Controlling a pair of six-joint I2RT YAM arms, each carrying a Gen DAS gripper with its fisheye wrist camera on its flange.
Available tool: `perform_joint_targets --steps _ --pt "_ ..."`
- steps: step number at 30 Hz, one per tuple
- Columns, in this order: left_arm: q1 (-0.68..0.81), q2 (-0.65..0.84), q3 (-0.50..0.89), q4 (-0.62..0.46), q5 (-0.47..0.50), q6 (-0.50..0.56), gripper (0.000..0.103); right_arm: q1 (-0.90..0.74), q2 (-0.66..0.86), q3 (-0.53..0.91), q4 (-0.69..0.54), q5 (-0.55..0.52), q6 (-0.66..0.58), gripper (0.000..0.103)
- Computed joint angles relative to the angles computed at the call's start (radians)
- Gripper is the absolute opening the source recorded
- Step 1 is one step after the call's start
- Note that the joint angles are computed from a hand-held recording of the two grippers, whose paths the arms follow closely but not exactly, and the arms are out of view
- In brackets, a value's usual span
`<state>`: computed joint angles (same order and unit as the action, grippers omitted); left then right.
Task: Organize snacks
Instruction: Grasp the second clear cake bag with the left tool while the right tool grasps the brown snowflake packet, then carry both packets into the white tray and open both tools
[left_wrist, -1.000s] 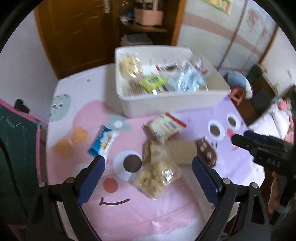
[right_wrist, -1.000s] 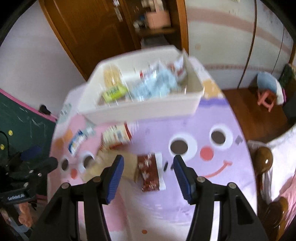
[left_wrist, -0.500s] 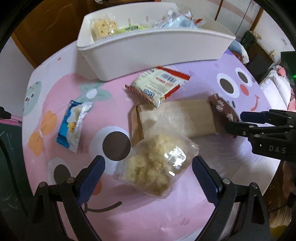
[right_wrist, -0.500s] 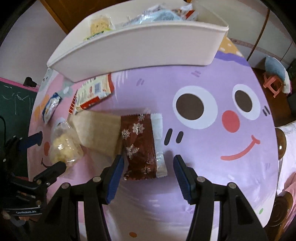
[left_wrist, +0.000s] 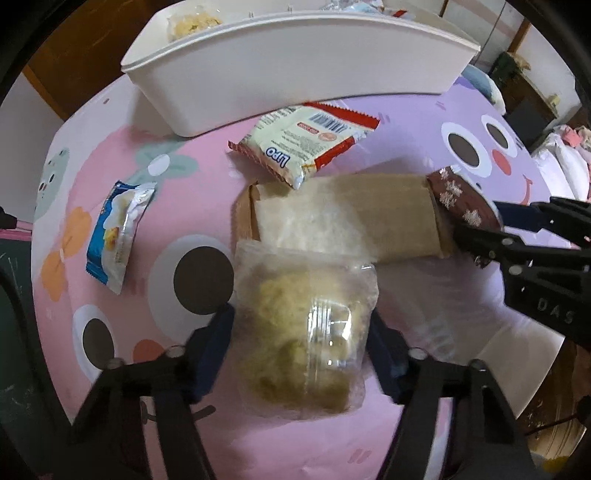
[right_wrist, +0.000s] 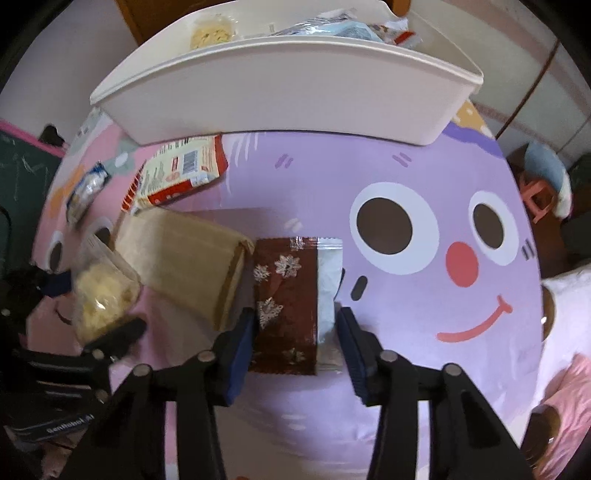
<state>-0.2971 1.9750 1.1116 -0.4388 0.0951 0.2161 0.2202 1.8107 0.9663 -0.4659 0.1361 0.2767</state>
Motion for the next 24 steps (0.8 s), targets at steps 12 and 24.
perform_joint_targets --steps 12,24 --pt "0.016 -0.041 -0.029 -0.036 0.056 -0.038 0.039 -0.017 -0.027 -0.032 0.000 -0.071 0.028 0.036" --pt "0.073 -0.232 -0.133 -0.135 0.155 -0.016 0.039 0.050 -0.200 -0.141 -0.041 -0.140 0.119 0.035"
